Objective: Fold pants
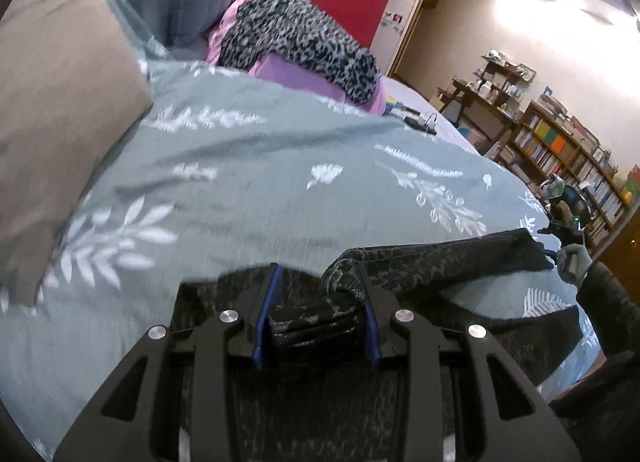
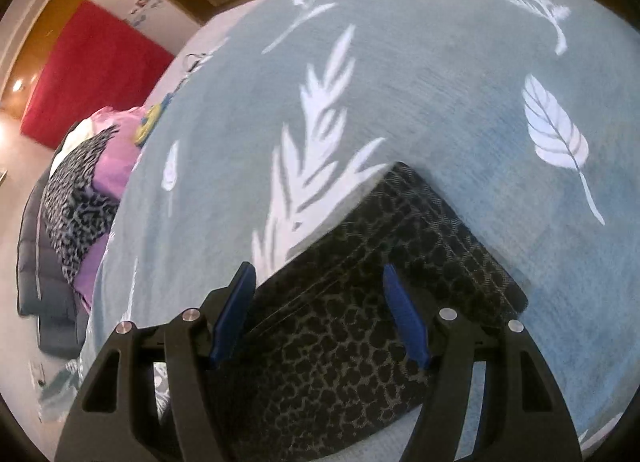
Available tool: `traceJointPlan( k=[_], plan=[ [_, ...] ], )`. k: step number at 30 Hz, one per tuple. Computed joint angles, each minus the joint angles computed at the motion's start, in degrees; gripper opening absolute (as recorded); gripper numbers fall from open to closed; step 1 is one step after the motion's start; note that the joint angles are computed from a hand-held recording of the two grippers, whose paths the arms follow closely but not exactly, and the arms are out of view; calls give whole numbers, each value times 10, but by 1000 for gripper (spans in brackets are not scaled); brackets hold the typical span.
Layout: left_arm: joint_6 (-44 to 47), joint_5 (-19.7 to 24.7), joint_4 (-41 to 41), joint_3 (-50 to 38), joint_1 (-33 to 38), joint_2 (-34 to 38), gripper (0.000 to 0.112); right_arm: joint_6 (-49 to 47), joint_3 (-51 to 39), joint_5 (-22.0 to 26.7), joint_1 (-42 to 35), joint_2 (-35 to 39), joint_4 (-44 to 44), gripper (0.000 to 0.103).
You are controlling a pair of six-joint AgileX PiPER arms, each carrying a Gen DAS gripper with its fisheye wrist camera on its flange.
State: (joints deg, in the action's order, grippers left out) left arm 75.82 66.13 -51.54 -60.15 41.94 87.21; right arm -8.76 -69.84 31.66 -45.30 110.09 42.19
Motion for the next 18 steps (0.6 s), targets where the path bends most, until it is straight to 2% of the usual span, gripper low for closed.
traceJointPlan(
  k=[10,15,17,18],
  plan=[
    [47,16,-3,54,53,-12,36,134,-30,-8,19,25,-108,68],
    [59,29,-8,65,71,-5,36,173,-50,10,23,33,-144,68],
    [65,32,-5,70,77,-5,36,193,-82,36,31,50,-172,77],
    [69,33,-4,74,81,-7,36,205,-95,48,37,56,-194,78]
  ],
)
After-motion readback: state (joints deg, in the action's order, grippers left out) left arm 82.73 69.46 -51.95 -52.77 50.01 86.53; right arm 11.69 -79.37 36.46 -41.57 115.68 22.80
